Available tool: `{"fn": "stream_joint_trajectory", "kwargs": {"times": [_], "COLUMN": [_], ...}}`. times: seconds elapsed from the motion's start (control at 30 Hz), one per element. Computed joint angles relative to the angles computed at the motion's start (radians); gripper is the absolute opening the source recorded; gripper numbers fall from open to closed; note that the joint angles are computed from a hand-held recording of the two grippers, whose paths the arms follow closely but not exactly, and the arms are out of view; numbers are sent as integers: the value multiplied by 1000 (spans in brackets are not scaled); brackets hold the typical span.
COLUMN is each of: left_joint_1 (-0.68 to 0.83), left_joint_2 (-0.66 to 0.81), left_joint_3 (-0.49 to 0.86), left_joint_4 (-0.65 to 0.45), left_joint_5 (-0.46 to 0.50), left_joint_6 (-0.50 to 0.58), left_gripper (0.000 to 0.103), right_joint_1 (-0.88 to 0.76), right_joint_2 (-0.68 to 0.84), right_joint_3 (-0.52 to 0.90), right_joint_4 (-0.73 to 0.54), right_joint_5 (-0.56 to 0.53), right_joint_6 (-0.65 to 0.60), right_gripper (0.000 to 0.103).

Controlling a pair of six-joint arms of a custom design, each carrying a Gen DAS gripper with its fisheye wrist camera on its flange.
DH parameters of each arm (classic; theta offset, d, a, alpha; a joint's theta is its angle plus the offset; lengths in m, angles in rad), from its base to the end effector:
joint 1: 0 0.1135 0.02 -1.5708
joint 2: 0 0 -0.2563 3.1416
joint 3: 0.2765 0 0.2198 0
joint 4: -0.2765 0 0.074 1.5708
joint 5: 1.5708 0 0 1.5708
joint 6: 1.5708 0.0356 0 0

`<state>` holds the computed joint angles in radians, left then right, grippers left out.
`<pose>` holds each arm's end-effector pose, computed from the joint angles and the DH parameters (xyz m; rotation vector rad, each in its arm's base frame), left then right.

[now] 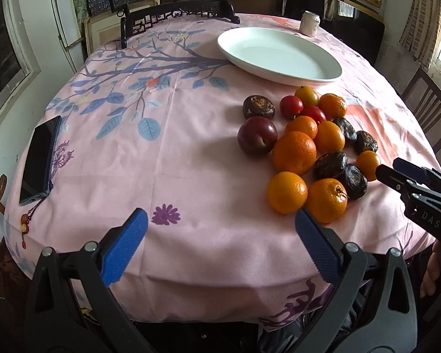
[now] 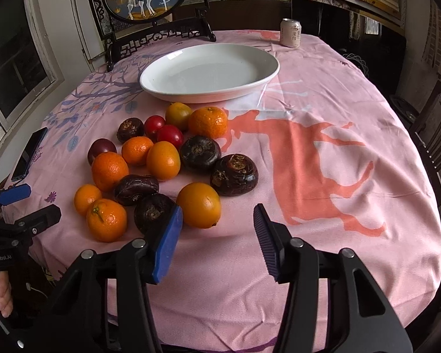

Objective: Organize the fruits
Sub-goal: 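Grasp a large orange with the right tool while the left tool grasps a tangerine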

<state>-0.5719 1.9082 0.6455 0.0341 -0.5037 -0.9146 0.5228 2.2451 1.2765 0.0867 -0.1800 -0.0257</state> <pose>0.2291 -0.1271 0.0730 -0.5463 2.4924 0.1849 0.3595 0.2145 0.0893 -0.7495 2.3675 0.4361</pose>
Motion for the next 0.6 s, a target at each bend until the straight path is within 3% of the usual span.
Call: {"fn": "stream_joint_trajectory", "kwargs": {"times": [0.13,0.27,0.37,0.47,0.6], "left_joint_1": [18,40,37,57,67], "left_joint_2": [43,73,80,93,113], "left_joint_3": [19,24,30,38,45], "left_joint_4": [2,29,33,49,75], "left_joint_5": [11,50,54,68,115], "left_joint_6": [15,33,43,59,80], "left_gripper": [101,101,101,101,101], "right_joint_1": [8,2,15,17,17], "right_joint_2": [39,94,140,111,17], "right_joint_3": [60,120,181,149,11], "right_joint_4": [-61,-54,-61,-55,13], "right_joint_5": [-27,-64,-45,-53,35], "right_joint_6": [-2,16,23,30,2], "right_gripper": [46,45,36,35,35]}}
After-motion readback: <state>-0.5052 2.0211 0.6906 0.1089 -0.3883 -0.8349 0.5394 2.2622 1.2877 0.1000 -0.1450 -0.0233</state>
